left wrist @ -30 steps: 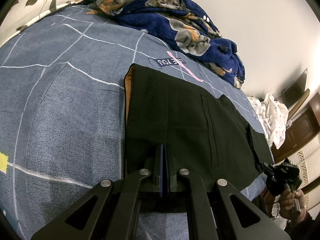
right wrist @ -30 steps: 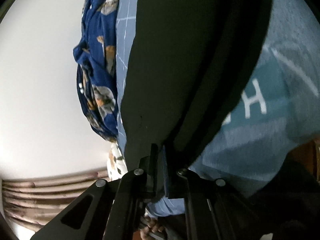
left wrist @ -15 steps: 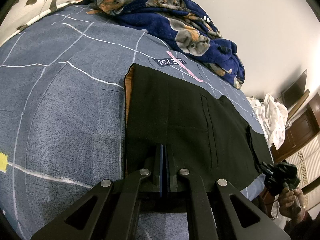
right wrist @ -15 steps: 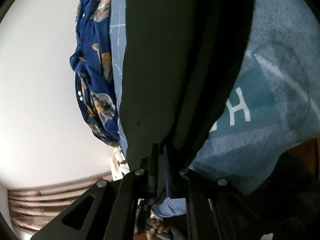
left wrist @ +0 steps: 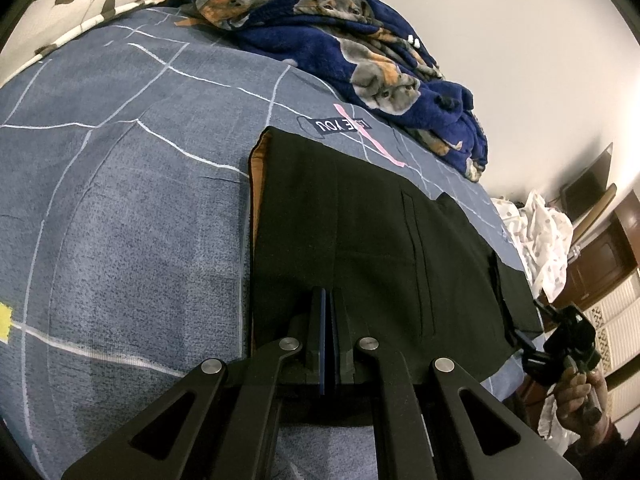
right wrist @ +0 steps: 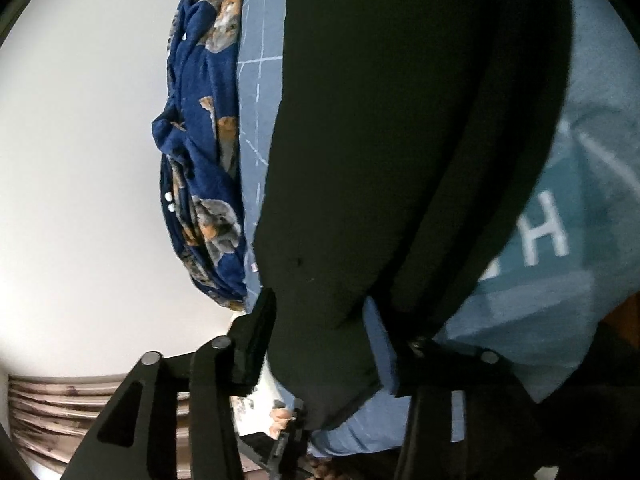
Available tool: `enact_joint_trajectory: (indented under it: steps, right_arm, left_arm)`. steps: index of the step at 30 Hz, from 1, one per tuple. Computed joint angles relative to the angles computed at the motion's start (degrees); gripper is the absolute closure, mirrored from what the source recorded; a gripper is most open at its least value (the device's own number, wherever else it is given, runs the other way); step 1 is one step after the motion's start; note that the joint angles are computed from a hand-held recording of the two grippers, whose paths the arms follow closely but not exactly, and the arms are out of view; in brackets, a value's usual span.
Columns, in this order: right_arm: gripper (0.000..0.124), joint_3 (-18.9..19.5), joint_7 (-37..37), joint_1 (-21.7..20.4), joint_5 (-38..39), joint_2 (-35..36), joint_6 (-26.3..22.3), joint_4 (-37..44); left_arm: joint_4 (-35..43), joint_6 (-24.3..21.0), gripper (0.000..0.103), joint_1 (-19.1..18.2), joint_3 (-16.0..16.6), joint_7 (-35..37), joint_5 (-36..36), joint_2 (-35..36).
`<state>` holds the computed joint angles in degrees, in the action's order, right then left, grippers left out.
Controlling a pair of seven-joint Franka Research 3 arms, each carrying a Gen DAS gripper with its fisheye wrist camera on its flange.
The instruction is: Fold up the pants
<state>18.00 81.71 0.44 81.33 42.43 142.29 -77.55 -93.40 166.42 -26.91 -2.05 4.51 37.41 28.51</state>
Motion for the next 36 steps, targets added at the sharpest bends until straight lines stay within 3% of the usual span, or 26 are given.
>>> enact_joint_trajectory:
  steps: [7,9,10,14,22,36]
  right_arm:
    - [0.075,0.35,0.01,0.43,-0.7,1.66,0.81,2.42]
    - [0.094,-0.51,1.7,1.08,-3.27,1.76,0.77,2.86]
    - [0.115,-0.86,2.73,1.2,-4.82,2.11,0.02,3.25]
    - [0.117,0.45,1.92,-0.54,-4.22,2.7,-1.65,2.27]
    - [0.117,-0.69,-0.16,-1.78,-5.96,-0.79,-5.72,-1.67]
    - [0.118,-2.18,0.53,-0.98,-7.12,-0.93,-8.91,-2.12]
  left_arm:
    - [-0.18,0.13,0.097,-0.01,0.06,0.01,-0.02,-0.09]
    - [-0.09,0.14,0.097,0.01,0.03,0.04,-0.07,-0.04]
    - [0.03,0.09,0.097,0.0,0.01,0.07,-0.12,0.03]
    - [0.37,-0.04,0.097,-0.11,0.01,0.12,-0.21,0.24]
    - [-0.18,0.38,0.097,-0.04,0.17,0.03,-0.19,-0.05]
    - [-0.3,0.47,0.097,0.04,0.09,0.12,-0.35,-0.16]
